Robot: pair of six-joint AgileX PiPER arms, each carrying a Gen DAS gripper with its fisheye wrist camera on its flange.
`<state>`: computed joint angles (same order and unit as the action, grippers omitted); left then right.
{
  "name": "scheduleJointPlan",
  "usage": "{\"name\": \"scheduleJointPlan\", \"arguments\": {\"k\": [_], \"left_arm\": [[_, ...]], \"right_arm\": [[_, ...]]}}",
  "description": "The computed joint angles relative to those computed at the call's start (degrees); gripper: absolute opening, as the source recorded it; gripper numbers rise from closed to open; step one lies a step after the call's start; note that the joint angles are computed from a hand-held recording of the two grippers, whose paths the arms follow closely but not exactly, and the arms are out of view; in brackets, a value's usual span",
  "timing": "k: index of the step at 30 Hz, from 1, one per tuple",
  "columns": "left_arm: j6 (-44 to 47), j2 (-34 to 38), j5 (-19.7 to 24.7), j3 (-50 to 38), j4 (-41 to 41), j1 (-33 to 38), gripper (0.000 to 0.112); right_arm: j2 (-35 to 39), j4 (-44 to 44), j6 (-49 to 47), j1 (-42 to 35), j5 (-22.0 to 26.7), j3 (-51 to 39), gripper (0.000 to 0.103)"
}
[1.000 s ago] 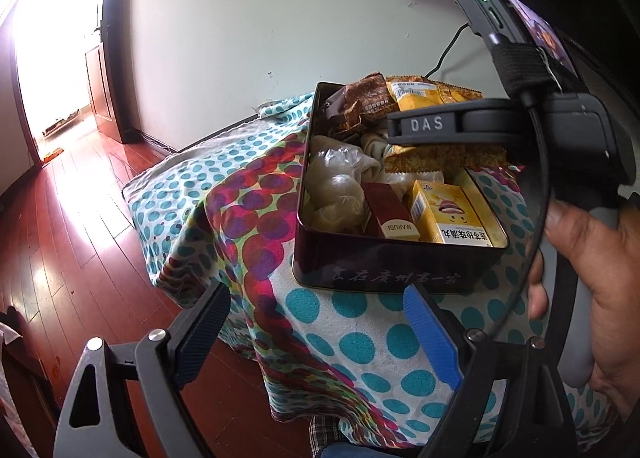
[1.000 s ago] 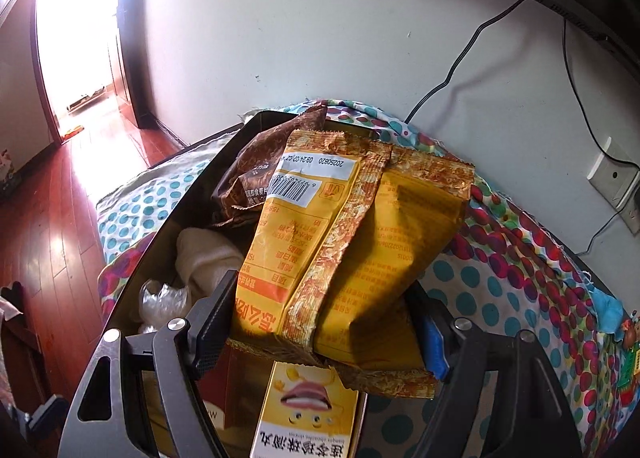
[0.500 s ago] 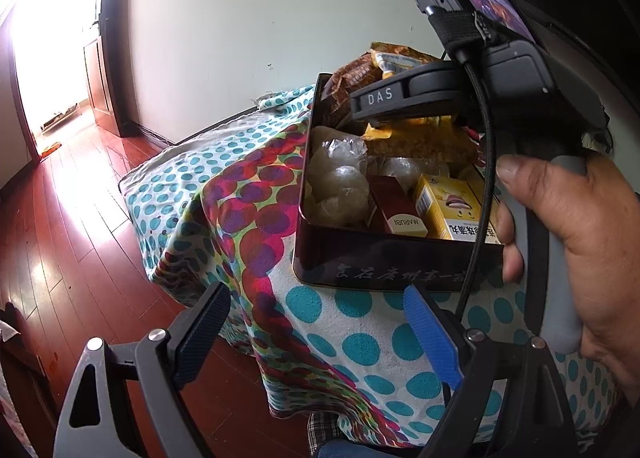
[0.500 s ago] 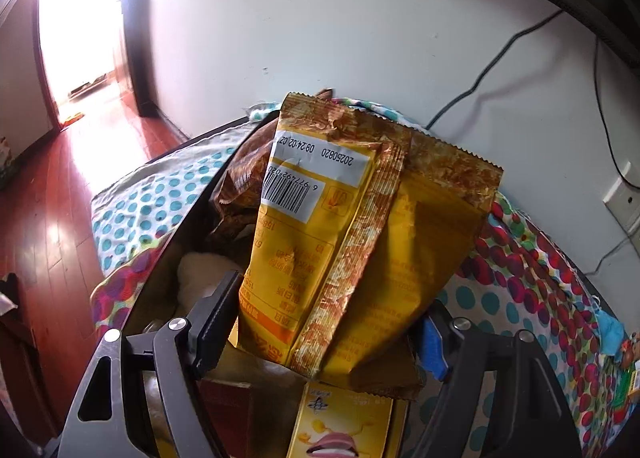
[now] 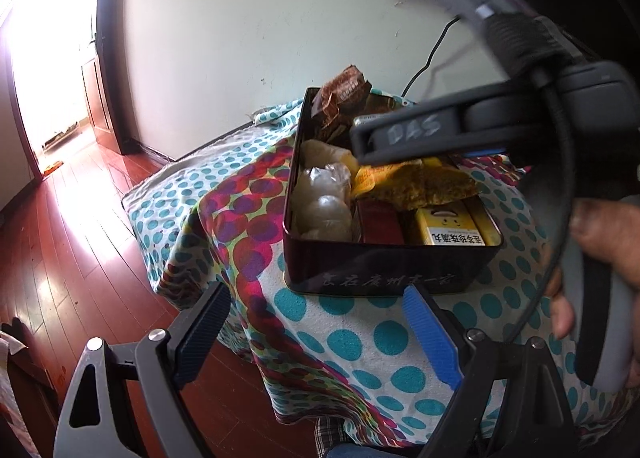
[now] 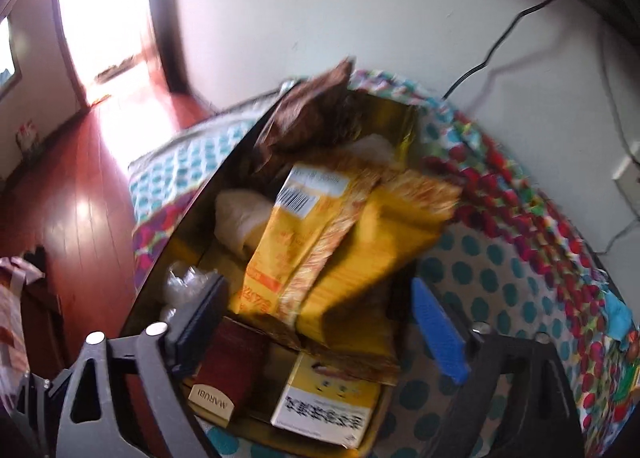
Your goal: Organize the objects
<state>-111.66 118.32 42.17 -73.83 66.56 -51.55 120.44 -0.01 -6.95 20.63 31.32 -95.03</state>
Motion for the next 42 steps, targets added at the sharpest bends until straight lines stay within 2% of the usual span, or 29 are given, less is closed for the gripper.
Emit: {"name": "scheduleJointPlan", "arguments": {"k": [2,4,8,11,14,16,18,21,25,27,32,42], "left_arm": [[-0.2,0.0,0.6,-0.1,0.2,-0.4,0.091],[0.5,0.3,1.8,-0.9,-0.4,-1.1,0.091],[1.2,1.0,4.3,-2.1,-0.6,-2.8,0.091],[0.8,0.9,6.8,-2.1,0.0,-4.4,0.091],[-0.6,-0.1,7.0,-1.3,0.1,-5.1,0.091],[-0.6,-1.2,8.4,-1.2,-0.6,-5.8,0.091],[0.6,-2.0,13.1,-2.3,-0.8,-7.6,0.091],[3.3,-3.9,15.8,-3.3,-2.6,-8.3,0.091],[1.2,-7.7,17.9,-1.5,-1.9,-10.3,0.091],[0.7,-8.9,18.3,-1.1,-1.8,-11.5,0.091],[1.6,-9.4,21.0,-3.1,-2.4,-14.3,0.091],[3.2,-9.3,22.9,-6.7,-4.7,-17.2,0.091]], "right_arm": [[-3.4,-0.6,1.1,-0.7,-4.3,4.5,0.102],[-6.6,-4.4,6.6,-1.3,-8.0,8.9,0.103],[-9.2,-10.1,14.9,-2.8,-9.7,12.9,0.103],[-10.3,-10.5,16.3,-4.0,-11.3,15.8,0.103],[-11.9,-15.5,21.8,-3.8,-14.6,20.0,0.103],[-13.5,-22.7,29.5,-2.5,-16.7,23.1,0.103],[-15.3,-31.4,39.1,-0.7,-16.8,25.1,0.103],[-18.8,-35.8,45.0,1.3,-16.6,27.8,0.103],[-23.8,-36.2,46.9,2.2,-16.0,30.2,0.103],[-26.4,-31.2,42.3,1.6,-17.2,31.9,0.103],[-31.8,-25.0,36.2,0.6,-18.3,36.0,0.103],[-39.2,-26.0,35.8,-0.6,-19.4,42.5,0.103]]}}
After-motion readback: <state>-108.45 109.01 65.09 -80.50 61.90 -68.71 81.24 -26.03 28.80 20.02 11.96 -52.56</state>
